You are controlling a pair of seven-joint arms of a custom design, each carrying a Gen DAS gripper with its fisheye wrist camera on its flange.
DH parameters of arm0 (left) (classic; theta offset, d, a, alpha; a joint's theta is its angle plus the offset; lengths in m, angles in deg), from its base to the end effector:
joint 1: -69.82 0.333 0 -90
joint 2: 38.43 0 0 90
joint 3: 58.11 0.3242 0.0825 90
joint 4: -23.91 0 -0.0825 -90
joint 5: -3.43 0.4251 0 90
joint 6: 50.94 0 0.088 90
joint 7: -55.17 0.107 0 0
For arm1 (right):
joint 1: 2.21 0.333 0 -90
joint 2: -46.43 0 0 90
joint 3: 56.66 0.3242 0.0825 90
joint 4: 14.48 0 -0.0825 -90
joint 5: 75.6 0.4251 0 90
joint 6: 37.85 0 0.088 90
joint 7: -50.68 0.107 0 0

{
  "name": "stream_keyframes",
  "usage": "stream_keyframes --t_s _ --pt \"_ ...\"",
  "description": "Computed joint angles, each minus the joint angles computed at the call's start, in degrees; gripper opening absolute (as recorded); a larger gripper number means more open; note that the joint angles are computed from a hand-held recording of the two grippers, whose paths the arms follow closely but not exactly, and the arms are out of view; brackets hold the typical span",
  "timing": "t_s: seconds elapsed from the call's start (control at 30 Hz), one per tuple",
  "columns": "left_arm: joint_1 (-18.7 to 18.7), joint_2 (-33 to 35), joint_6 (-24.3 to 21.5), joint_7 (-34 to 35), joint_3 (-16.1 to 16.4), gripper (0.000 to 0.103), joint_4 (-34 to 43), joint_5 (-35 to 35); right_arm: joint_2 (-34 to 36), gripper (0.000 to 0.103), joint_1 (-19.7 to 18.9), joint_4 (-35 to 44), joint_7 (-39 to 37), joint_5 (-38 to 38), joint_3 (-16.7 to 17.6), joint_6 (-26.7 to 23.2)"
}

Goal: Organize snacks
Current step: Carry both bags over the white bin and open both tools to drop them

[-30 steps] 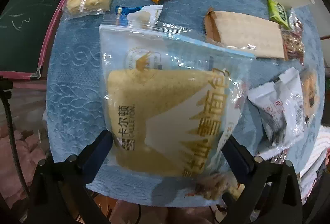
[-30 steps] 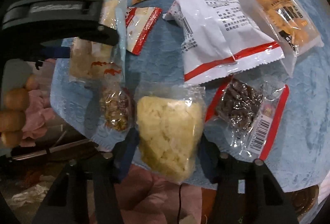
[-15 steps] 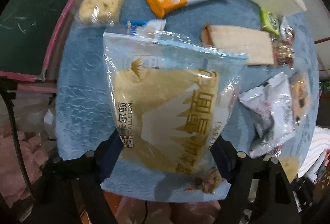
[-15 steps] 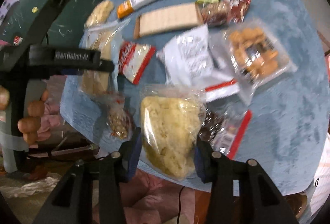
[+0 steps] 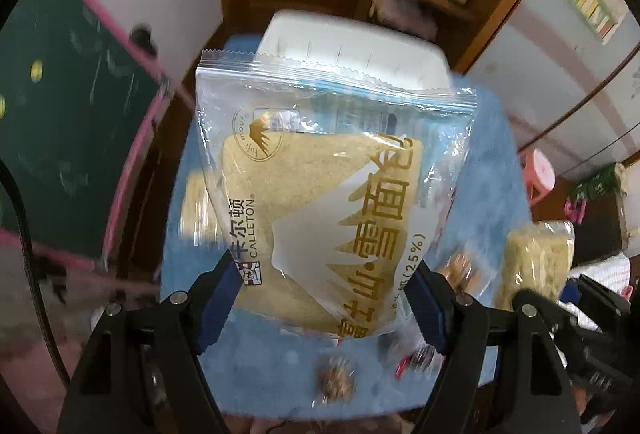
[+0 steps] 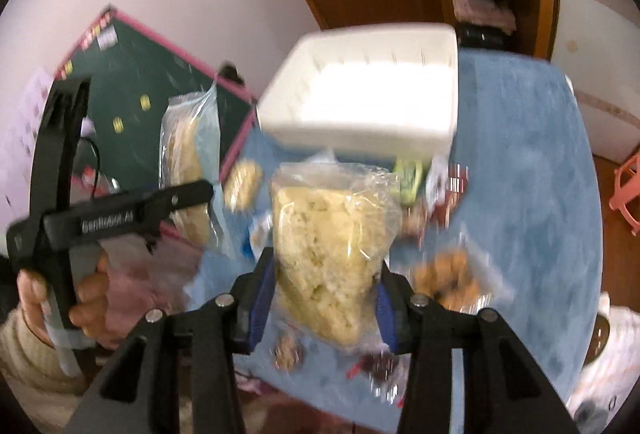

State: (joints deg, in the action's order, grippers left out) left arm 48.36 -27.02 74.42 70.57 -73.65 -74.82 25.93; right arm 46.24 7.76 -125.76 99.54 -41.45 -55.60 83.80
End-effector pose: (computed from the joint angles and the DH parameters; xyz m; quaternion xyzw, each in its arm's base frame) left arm 0.5628 -0.3917 0.4919 -0.8387 0.5065 -0.1605 0.1195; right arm 0.6004 0.1427 0.4996 -0.8582 0.4319 0.0551 0.2718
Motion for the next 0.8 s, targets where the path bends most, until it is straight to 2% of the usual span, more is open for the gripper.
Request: stream_keyframes --t_s 0.13,0.3,0.33,0.37,0.47,0.6,0.67,0.7,0.77,0.8 --pt "0.8 4.0 -1.2 3.1 0.4 0.076 8.0 2.9 8.0 0.045 0.3 11.8 2.7 1.6 0.5 -0.6" --pt "0.5 11.3 -1.4 6.6 3.5 0.076 18.1 3.7 16.9 0.045 1.2 22.5 8.4 -0.4 1.3 0.7" --pt "0.7 12.7 0.6 8.8 4.3 0.076 19.2 2.1 19.1 0.045 1.7 24.7 10.1 -1.7 1.3 1.2" --pt "3.0 12.2 -0.5 9.2 3.1 0.076 18.8 1.5 20.5 0.045 1.9 26.6 11.3 -2.6 1.3 1.0" --pt "4.8 14.1 1.8 11.8 4.3 0.076 19.5 -1.9 27.4 0.045 3.3 34.9 16.0 -6.5 1.2 0.2" --pt "6.5 16.4 2.3 11.6 4.7 0.078 20.8 -1.4 34.5 0.046 4.5 43.9 20.6 -10.8 1.0 -1.7" --pt "7.1 18.0 1.1 11.9 4.8 0.081 22.5 -1.0 37.5 0.047 5.2 47.3 21.3 -12.7 1.0 -1.7" --pt "7.1 18.9 0.1 12.4 5.1 0.082 23.8 -1.5 38.4 0.048 5.6 48.1 21.4 -13.7 0.8 -1.6" --pt "7.3 21.0 -3.1 12.8 5.2 0.085 26.9 -1.6 40.0 0.063 6.7 49.9 23.0 -16.4 0.0 -1.6" --pt "6.6 21.7 -4.2 12.1 5.9 0.092 28.1 -0.4 40.5 0.068 6.9 50.3 23.7 -17.0 -0.1 -1.3"
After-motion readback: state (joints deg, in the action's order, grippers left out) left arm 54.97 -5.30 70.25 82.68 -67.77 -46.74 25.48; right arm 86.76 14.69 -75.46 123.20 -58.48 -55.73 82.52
